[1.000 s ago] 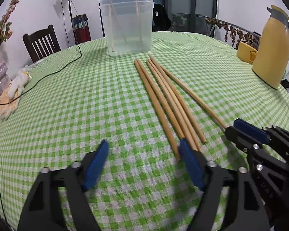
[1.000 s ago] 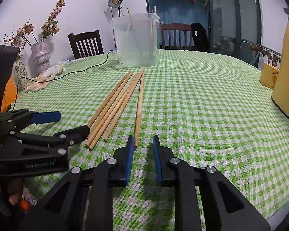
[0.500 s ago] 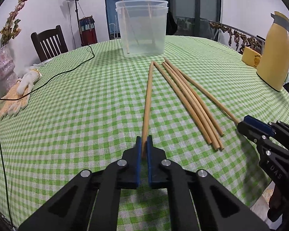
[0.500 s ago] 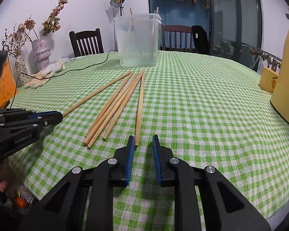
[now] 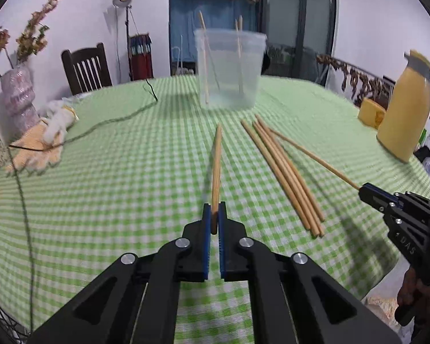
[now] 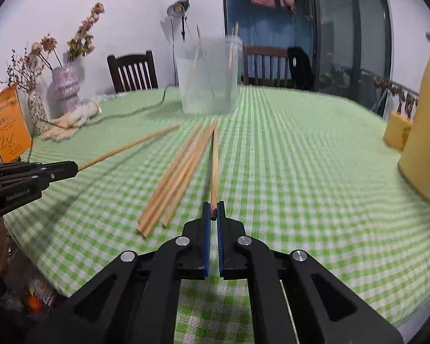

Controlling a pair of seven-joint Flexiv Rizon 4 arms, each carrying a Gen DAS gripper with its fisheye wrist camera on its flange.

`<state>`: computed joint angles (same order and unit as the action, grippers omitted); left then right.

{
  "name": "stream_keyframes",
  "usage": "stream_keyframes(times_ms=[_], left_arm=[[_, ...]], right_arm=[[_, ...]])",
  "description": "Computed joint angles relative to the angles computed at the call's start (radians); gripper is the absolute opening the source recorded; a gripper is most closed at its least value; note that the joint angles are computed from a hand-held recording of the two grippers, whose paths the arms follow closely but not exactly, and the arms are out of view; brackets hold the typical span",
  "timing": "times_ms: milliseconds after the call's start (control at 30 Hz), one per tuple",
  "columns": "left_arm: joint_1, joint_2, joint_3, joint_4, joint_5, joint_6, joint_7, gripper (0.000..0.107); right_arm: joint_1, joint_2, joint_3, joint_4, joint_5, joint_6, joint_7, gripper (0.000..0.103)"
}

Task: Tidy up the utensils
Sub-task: 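Lift the right gripper's chopstick toward the container while the left carries its own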

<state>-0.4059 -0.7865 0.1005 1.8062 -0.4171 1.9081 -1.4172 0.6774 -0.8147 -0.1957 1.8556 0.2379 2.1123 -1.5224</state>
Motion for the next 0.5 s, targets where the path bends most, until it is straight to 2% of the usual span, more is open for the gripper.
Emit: stream_keyframes(times_ms=[267, 500], left_arm=[[0.015, 0.076, -0.011, 0.058, -0.003, 0.126, 0.021, 0.002], [0.08, 0.145, -0.073, 0.087, 0.029, 0.151, 0.053, 0.002]], right_arm=[[0.04, 0.053, -0.029, 0.019, 0.067, 0.062, -0.079, 0.004], [0.039, 0.105, -0.02, 0.025, 0.084, 0.073, -0.143, 0.004]])
